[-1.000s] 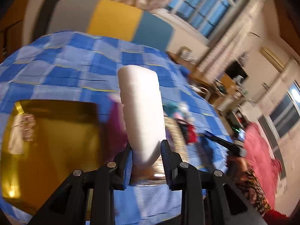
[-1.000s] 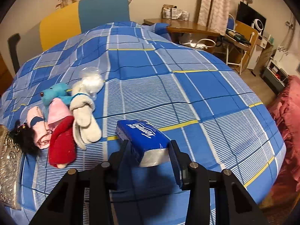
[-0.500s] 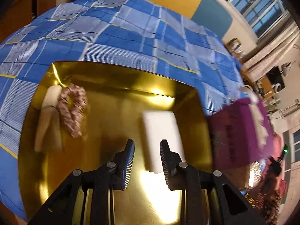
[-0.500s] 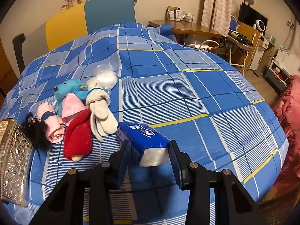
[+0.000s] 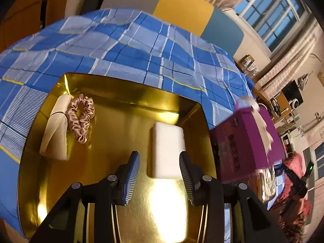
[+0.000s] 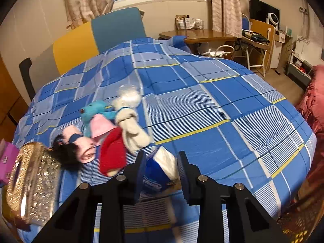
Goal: Organize soft objects
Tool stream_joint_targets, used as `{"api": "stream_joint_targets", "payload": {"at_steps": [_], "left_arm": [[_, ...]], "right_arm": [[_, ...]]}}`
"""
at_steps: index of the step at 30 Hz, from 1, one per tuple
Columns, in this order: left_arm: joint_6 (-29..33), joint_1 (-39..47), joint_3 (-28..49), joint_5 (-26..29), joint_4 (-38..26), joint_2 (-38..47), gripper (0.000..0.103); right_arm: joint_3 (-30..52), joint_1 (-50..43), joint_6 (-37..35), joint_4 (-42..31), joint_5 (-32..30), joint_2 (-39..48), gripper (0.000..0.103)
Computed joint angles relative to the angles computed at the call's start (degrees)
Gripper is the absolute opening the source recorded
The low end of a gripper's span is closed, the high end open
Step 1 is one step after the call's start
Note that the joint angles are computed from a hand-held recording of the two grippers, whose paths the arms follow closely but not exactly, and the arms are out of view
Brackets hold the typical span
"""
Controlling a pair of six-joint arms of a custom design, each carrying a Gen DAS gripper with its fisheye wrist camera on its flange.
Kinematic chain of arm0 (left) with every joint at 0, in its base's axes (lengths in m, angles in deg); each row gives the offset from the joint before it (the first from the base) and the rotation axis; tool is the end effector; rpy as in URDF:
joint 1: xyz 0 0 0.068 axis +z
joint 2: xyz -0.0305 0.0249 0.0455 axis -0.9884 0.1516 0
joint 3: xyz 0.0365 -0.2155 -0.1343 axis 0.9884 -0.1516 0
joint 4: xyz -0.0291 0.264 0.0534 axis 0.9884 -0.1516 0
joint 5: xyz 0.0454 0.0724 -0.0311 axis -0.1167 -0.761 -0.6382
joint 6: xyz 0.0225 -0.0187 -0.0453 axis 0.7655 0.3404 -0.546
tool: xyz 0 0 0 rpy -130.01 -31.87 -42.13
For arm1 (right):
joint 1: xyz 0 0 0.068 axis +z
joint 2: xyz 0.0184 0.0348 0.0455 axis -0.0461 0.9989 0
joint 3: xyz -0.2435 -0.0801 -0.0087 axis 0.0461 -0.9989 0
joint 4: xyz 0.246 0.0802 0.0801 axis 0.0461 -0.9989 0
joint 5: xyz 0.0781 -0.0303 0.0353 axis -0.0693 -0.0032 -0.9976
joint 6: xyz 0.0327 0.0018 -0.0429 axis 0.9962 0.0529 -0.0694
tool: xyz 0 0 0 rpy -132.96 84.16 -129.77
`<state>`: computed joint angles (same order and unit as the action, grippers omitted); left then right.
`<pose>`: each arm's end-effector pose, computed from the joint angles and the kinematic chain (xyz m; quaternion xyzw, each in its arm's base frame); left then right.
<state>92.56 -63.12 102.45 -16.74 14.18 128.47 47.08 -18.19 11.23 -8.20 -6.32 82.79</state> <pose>0.3350 0.0923 0.2017 -0.0591 0.9416 -0.1867 0.2738 0.2931 -0.0771 0.1957 0.1609 0.9179 0.0275 0.3618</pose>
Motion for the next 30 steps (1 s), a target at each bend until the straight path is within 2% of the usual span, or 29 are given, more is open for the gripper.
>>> {"api": "stream_joint_targets", "payload": {"at_steps": [5,6,7,8,12,15,19,21,23,26,27,28,30], "left_arm": [[-0.2,0.0,-6.7,1.5,2.3,-6.6,0.041],[-0.5,-0.1,-7.2,1.7,2.4,-7.3,0.041],[-0.5,0.0,-8.5,2.2,2.6,-8.8,0.041],[-0.4,0.0,-9.3,2.6,2.5,-9.8,0.041],[-0.6,0.2,-11.7,3.8,1.5,-12.9,0.041],[-2.3,0.6,-13.1,4.4,2.0,-14.4,0.041],[-3.8,0.3,-14.0,4.6,2.0,-15.4,0.041],[-3.9,0.0,-14.3,4.3,1.4,-16.2,0.041],[-4.2,-0.3,-14.8,4.1,1.4,-17.0,0.041],[-4.8,-0.9,-14.7,3.9,1.2,-16.9,0.041],[-5.1,-1.4,-14.6,3.7,1.3,-16.8,0.041],[-5.2,-1.7,-14.7,3.5,1.4,-16.9,0.041],[-5.3,-2.2,-14.8,3.3,1.4,-16.9,0.041]], "right_arm": [[1.3,2.6,-2.0,-2.4,2.8,0.5,0.035],[1.3,2.8,-2.2,-2.4,3.6,0.6,0.038],[1.5,3.1,-2.5,-2.6,4.8,1.1,0.050],[2.8,3.4,-2.5,-4.9,5.8,2.5,0.055],[4.0,3.6,-5.1,-9.9,6.2,3.8,0.067],[3.5,3.1,-7.7,-8.9,8.2,3.5,0.074],[6.5,0.5,-5.8,-7.5,6.8,7.9,0.084],[10.2,0.9,-6.8,-8.9,9.3,11.7,0.093],[12.9,1.4,-6.5,-10.1,12.3,14.9,0.094],[17.5,1.2,-2.0,-12.6,12.7,20.2,0.094],[18.4,1.0,-0.7,-13.3,12.2,21.4,0.092],[19.0,1.1,-0.1,-13.7,12.1,22.4,0.082],[19.2,1.8,0.1,-13.5,13.3,23.3,0.079]]}}
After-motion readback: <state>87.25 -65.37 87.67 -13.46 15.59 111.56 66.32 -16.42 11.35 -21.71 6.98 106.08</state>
